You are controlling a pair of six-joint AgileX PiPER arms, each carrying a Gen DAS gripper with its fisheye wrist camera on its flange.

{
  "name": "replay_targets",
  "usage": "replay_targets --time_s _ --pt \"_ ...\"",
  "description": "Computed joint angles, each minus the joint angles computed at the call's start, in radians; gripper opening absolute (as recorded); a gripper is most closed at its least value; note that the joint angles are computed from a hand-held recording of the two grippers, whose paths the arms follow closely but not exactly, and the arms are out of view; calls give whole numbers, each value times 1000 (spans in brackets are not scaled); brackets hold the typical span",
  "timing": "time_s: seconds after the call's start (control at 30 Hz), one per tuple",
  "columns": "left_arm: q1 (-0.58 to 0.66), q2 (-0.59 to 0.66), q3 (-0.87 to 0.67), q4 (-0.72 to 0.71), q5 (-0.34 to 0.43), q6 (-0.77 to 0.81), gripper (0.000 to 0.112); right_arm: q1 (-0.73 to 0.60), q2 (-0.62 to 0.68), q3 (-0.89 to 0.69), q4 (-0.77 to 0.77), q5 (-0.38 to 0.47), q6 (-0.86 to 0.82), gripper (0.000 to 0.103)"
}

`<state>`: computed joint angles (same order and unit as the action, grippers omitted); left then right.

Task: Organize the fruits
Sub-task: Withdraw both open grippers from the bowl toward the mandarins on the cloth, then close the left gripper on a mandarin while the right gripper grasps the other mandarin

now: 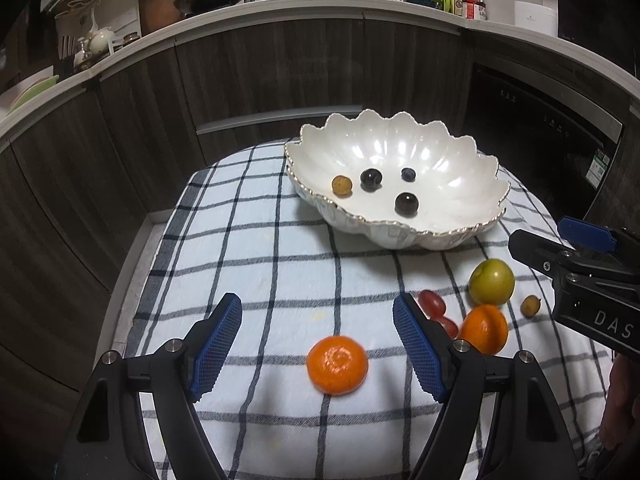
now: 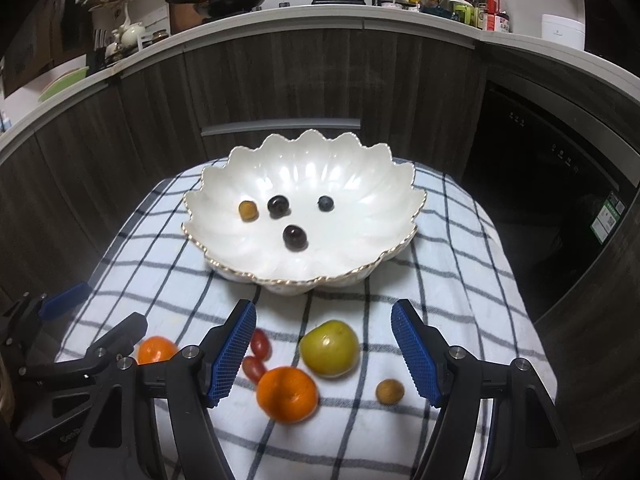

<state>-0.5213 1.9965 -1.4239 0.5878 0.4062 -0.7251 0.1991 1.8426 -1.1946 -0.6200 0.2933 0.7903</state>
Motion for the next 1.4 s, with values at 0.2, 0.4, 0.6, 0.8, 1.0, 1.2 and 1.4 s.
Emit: replay_targets --time_s 0.2,0.4,0.6,0.8,1.0,1.2,1.4 --pt "3 -8 41 23 -30 -19 78 26 -3 21 -81 0 85 71" --pt "3 -13 84 61 -63 -52 78 40 -3 42 -113 -1 123 71" --pt "4 -9 116 90 -90 -81 78 52 0 66 -134 -8 148 71" --pt "3 -1 136 111 -111 -101 78 58 10 82 -137 -15 156 71" --pt "0 10 144 142 -123 -131 77 56 21 94 -135 -27 162 71" --pt "-6 27 143 228 -130 -205 77 52 34 105 -131 -42 166 71" --pt "-14 43 140 291 -126 -266 77 45 48 112 -113 -61 154 71"
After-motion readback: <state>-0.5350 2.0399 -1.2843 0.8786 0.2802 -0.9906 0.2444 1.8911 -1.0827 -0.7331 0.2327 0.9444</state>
